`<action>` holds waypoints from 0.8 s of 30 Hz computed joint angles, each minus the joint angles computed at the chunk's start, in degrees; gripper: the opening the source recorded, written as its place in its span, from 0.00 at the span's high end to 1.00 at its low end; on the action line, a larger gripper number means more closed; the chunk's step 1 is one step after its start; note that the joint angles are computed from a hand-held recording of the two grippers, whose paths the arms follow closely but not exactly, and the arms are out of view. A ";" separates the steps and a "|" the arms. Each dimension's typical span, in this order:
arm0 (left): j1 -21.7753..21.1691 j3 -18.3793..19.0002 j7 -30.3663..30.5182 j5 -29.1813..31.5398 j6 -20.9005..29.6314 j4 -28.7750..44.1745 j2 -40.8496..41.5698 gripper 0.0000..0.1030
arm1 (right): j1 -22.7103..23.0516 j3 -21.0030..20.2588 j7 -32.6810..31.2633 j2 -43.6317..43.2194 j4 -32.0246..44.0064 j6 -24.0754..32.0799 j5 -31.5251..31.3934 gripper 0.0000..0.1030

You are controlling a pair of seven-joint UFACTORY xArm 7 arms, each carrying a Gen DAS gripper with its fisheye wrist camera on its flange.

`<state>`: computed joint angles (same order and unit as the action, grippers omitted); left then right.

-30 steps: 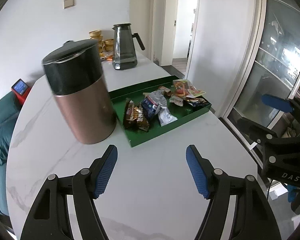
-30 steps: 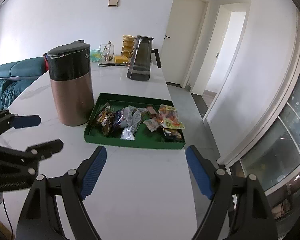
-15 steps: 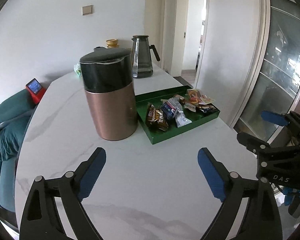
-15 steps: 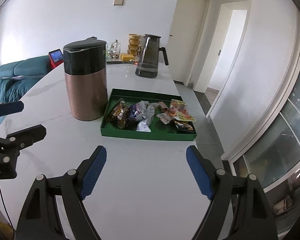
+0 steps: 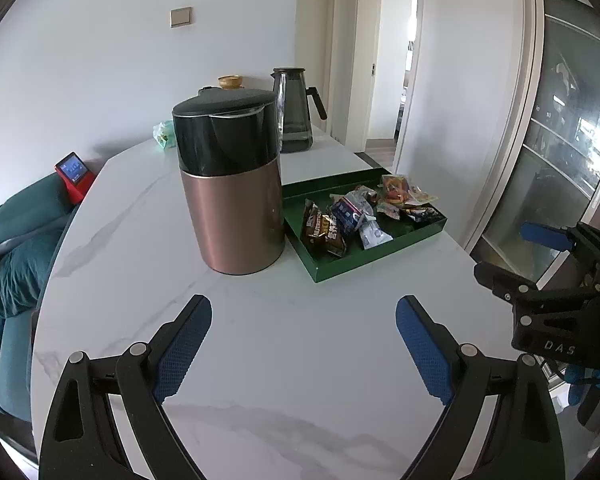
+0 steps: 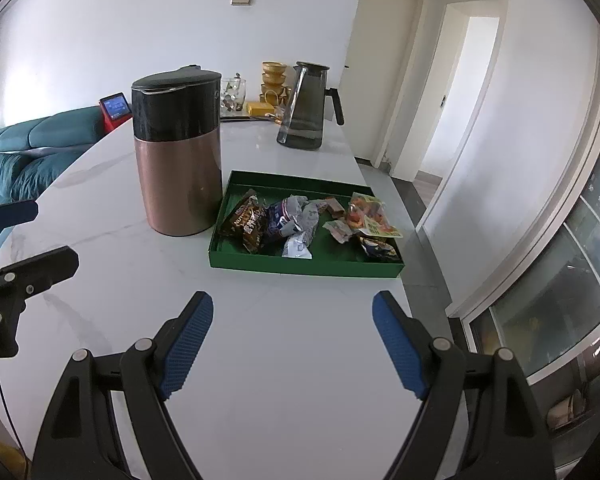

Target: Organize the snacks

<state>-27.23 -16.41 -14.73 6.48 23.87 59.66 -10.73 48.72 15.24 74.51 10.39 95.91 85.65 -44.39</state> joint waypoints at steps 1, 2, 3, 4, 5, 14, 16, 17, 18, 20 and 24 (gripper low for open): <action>-0.02 0.02 0.05 -0.04 0.07 -0.11 -0.06 0.12 | -0.01 0.00 0.15 -0.11 -0.20 0.02 0.10 0.00; -0.04 0.02 0.12 -0.04 0.31 -0.10 0.00 0.12 | -0.09 -0.01 0.26 -0.25 -0.44 -0.04 0.24 0.00; 0.01 -0.01 0.03 0.08 0.52 -0.10 -0.01 0.12 | -0.15 0.02 0.47 -0.42 -0.73 -0.04 0.36 0.00; 0.13 -0.09 -0.21 0.37 0.63 -0.12 0.04 0.12 | -0.29 0.04 0.70 -0.65 -1.11 -0.12 0.56 0.00; 0.25 -0.14 -0.40 0.71 0.77 -0.19 0.05 0.12 | -0.41 0.10 0.84 -0.79 -1.33 -0.11 0.69 0.00; 1.63 0.64 -0.92 2.19 1.63 -1.86 -0.26 0.12 | -2.47 1.33 3.84 -4.49 -6.79 0.46 3.02 0.00; 2.12 0.94 -0.91 2.43 1.74 -2.43 -0.39 0.12 | -3.14 1.79 4.56 -5.58 -8.20 0.63 3.61 0.00; 2.56 1.01 -1.20 2.92 1.90 -2.63 -0.35 0.12 | -3.50 2.03 4.74 -6.01 -8.75 0.62 3.86 0.00; 2.83 1.13 -1.23 3.14 2.07 -2.85 -0.42 0.12 | -3.83 2.26 4.85 -6.38 -9.25 0.75 4.12 0.00; 3.35 1.41 -1.32 3.37 2.48 -3.08 -0.33 0.12 | -4.35 2.72 4.70 -6.76 -9.77 1.25 4.36 0.00; 4.38 1.64 -1.91 4.51 2.48 -3.73 -0.24 0.12 | -5.39 3.24 5.42 -7.95 -11.46 1.05 5.20 0.00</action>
<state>-22.85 -14.77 -16.64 10.99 26.35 55.93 -10.97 43.32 18.47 79.94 2.44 84.45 86.71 -39.19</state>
